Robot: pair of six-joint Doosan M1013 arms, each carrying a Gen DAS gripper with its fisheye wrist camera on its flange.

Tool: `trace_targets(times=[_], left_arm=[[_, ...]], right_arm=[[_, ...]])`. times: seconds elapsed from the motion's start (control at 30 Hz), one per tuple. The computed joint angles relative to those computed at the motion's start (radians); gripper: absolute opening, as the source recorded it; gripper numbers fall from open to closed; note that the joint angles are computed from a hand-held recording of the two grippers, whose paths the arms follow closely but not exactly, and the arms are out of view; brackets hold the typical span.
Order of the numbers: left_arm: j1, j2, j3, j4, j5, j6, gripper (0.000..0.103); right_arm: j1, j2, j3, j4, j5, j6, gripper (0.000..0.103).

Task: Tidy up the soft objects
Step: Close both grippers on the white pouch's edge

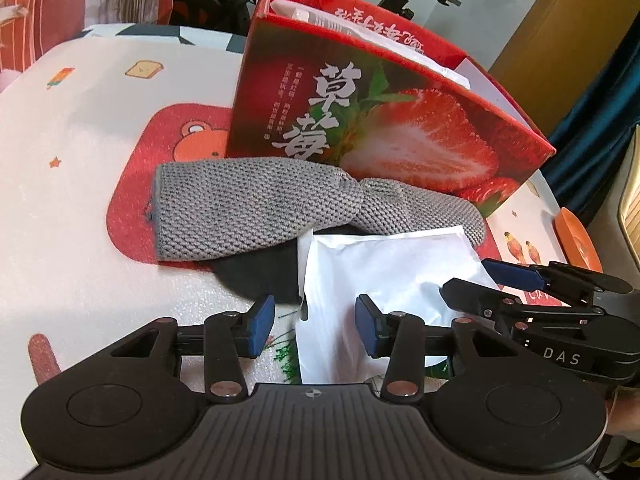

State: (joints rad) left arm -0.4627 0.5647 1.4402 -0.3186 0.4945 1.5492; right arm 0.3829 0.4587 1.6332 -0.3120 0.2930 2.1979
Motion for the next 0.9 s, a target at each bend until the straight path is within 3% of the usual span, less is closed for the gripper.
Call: trace_targets(times=[0.37,0.9], left_arm=[[0.023,0.019,-0.014,-0.225,0.042,0.158,0.046],[0.026,0.055,-0.069,-0.212,0.113,0.173,0.05]], right_arm=[[-0.012,0.009,-0.01,0.149,0.003,-0.12,0.053],[-0.023,0.026,-0.042,0.313,0.049,-0.305,0.044]])
